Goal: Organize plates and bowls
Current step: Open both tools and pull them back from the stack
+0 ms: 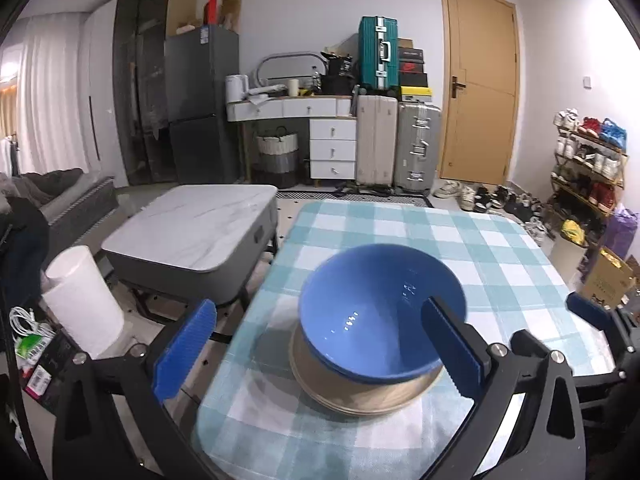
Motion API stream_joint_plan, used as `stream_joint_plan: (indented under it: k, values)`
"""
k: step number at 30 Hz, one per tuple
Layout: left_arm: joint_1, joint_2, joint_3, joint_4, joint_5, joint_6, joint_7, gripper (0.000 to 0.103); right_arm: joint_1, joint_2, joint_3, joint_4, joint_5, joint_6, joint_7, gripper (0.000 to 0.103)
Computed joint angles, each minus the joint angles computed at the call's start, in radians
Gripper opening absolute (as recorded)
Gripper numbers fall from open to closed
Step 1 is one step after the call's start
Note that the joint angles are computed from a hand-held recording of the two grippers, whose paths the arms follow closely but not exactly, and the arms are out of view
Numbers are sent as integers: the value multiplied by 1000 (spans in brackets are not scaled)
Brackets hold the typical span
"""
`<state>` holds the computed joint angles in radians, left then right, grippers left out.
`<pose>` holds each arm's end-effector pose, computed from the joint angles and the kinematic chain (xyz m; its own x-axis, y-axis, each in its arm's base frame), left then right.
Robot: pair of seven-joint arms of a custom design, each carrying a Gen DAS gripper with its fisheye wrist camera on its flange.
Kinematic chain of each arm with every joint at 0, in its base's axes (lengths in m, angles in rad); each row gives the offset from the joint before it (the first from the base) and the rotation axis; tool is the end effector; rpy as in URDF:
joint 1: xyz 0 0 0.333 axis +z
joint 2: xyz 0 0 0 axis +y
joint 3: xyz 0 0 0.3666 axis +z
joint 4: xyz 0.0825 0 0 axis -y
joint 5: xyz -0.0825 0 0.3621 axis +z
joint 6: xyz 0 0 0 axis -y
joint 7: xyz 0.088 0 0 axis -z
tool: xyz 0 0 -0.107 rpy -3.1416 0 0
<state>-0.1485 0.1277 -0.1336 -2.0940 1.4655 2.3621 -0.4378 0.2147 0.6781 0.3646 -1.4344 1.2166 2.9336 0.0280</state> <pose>0.5568 -0.1456 0.4481 0.6062 -0.7952 0.0145 -0.3908 -0.3137 -0.8654 0.7053 0.2967 0.4156 0.7461 -0.6647 -0.0390 -0.3464 -0.3376 -0.8752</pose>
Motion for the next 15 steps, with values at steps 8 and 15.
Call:
stream_joint_plan:
  k: [8,15]
  values:
    - [-11,13,-1,3,20,2,-19,103,-6,2,3,-7,-6,-3,17,102]
    - [-25,18,-7,7,41,-15,-26,103,-12,-18,8,-30,32,0,-31,102]
